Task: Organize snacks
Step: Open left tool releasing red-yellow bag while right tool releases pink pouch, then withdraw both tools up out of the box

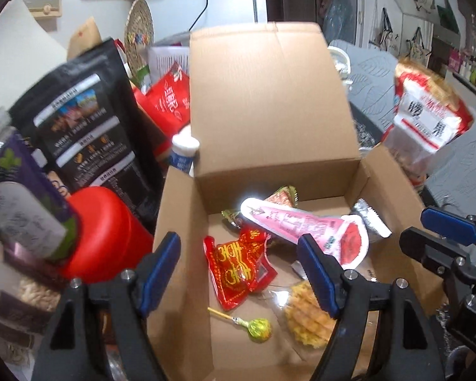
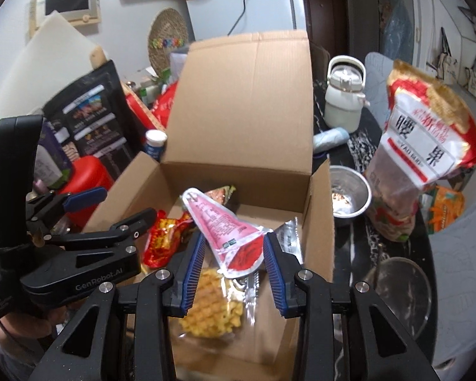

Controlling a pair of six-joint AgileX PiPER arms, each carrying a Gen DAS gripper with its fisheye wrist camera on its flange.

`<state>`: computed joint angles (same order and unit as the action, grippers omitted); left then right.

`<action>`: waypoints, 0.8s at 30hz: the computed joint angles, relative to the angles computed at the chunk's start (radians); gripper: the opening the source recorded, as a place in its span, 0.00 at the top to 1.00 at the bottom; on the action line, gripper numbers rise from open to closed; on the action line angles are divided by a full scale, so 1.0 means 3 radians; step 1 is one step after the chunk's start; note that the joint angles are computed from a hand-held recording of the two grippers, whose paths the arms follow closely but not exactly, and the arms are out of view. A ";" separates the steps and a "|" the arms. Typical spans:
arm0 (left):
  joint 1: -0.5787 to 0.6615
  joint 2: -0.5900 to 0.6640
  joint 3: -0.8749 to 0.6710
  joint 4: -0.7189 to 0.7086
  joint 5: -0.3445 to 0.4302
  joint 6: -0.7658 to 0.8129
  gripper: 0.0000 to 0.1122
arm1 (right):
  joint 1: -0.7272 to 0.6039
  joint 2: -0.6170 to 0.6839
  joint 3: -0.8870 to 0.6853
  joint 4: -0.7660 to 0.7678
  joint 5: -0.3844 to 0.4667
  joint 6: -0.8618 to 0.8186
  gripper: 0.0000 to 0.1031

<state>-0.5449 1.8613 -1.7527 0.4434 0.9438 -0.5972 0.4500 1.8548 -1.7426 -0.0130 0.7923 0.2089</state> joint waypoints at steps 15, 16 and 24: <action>-0.0427 -0.0979 0.0581 0.0475 0.0087 -0.0378 0.32 | 0.0465 -0.0959 0.0631 -0.0793 -0.0103 0.0712 0.57; -0.0479 -0.1060 0.0629 0.0524 0.0101 -0.0420 0.32 | 0.0527 -0.1041 0.0688 -0.0883 -0.0096 0.0792 0.57; -0.0856 -0.1522 0.0948 0.0777 0.0189 -0.0624 0.32 | 0.0973 -0.1515 0.1037 -0.1493 0.0009 0.1389 0.54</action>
